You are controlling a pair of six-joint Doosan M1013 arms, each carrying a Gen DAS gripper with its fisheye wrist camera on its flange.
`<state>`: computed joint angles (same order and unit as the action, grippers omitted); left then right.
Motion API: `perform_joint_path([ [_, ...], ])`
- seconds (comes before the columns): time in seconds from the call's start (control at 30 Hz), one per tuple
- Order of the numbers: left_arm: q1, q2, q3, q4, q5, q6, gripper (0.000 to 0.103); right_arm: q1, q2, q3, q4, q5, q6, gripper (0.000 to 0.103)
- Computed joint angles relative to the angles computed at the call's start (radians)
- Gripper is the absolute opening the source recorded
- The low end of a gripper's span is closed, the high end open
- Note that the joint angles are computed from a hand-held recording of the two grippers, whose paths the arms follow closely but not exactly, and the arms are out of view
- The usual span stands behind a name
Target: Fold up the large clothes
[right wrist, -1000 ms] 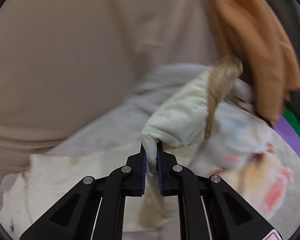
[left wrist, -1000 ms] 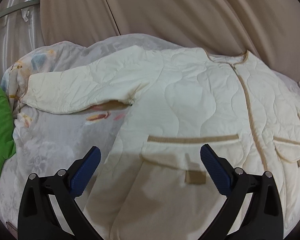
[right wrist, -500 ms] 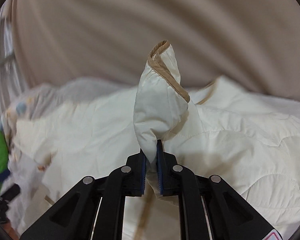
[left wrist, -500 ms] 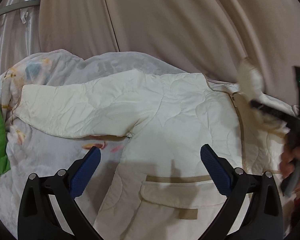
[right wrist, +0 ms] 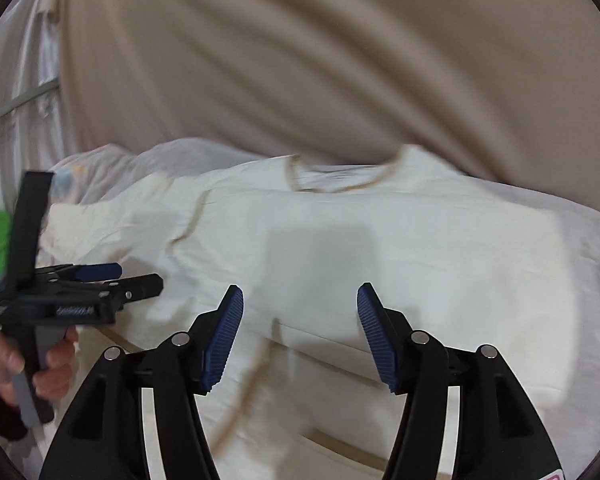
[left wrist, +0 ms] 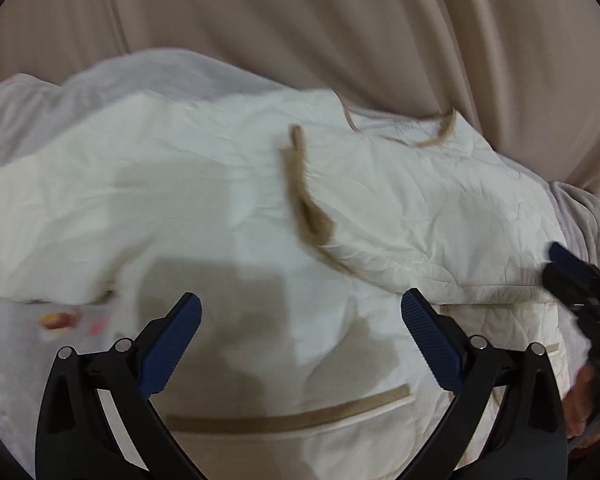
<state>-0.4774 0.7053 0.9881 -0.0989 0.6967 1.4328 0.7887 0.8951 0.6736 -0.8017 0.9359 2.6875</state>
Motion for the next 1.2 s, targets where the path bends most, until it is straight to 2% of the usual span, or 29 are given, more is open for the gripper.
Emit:
perform_joint_path([
  [0.07,-0.001,0.046,-0.070,-0.032,0.060,0.001,0.098,0.006,-0.072,0.133,-0.101,0.049,0.136,0.060],
  [0.13,0.002,0.072,-0.109,-0.063,0.075,-0.010,0.097,0.003,-0.121,0.221,-0.137,0.088,0.241,0.062],
  [0.17,0.003,0.079,-0.121,-0.077,0.068,-0.012,0.090,-0.002,-0.152,0.277,-0.141,0.085,0.303,0.062],
  [0.2,0.005,0.084,-0.129,-0.101,0.061,0.002,0.070,-0.011,-0.184,0.336,-0.138,0.069,0.372,0.063],
  [0.23,0.008,0.091,-0.142,-0.125,0.064,0.022,0.056,-0.018,-0.206,0.379,-0.130,0.055,0.424,0.063],
  [0.27,0.009,0.101,-0.165,-0.142,0.085,0.035,0.027,-0.024,-0.220,0.409,-0.116,0.046,0.464,0.062],
  [0.3,0.011,0.107,-0.181,-0.148,0.097,0.037,0.013,-0.026,-0.232,0.431,-0.106,0.037,0.485,0.058],
  [0.33,0.013,0.100,-0.176,-0.150,0.082,0.035,0.010,-0.026,-0.235,0.445,-0.101,0.023,0.501,0.053],
  [0.37,0.015,0.089,-0.165,-0.158,0.057,0.042,0.009,-0.026,-0.242,0.459,-0.090,0.000,0.502,0.044],
  [0.4,0.018,0.074,-0.143,-0.156,0.020,0.042,0.009,-0.027,-0.244,0.469,-0.086,-0.031,0.505,0.042],
  [0.47,0.025,0.039,-0.093,-0.130,-0.058,0.017,0.008,-0.028,-0.251,0.491,-0.080,-0.115,0.522,0.042],
  [0.5,0.027,0.034,-0.086,-0.096,-0.064,-0.014,0.008,-0.034,-0.257,0.508,-0.060,-0.170,0.529,0.042],
  [0.57,0.029,0.045,-0.095,-0.029,-0.035,-0.070,0.008,-0.050,-0.250,0.514,0.008,-0.239,0.512,0.042],
  [0.67,0.030,0.073,-0.112,0.021,0.028,-0.105,0.009,-0.073,-0.227,0.489,0.102,-0.245,0.469,0.042],
  [0.77,0.034,0.075,-0.096,-0.002,0.013,-0.102,0.009,-0.085,-0.251,0.525,0.010,-0.323,0.611,0.042],
  [0.8,0.033,0.074,-0.094,0.003,0.008,-0.103,0.009,-0.086,-0.261,0.543,-0.060,-0.349,0.691,0.037],
  [0.83,0.031,0.072,-0.091,0.014,0.004,-0.106,0.009,-0.085,-0.265,0.549,-0.115,-0.345,0.749,0.029],
  [0.87,0.028,0.073,-0.090,0.034,0.000,-0.111,0.009,-0.083,-0.262,0.543,-0.127,-0.321,0.755,0.015],
  [0.9,0.026,0.073,-0.084,0.049,-0.007,-0.113,0.009,-0.082,-0.251,0.524,-0.101,-0.274,0.709,0.009],
  [0.93,0.019,0.076,-0.084,0.064,-0.011,-0.120,0.009,-0.082,-0.234,0.498,-0.055,-0.226,0.645,0.008],
  [1.0,0.013,0.079,-0.081,0.098,-0.022,-0.133,0.010,-0.090,-0.211,0.466,0.059,-0.181,0.525,0.007],
  [1.2,-0.011,0.072,-0.056,0.243,-0.052,-0.197,0.012,-0.052,-0.209,0.412,0.027,-0.025,0.410,0.010],
])
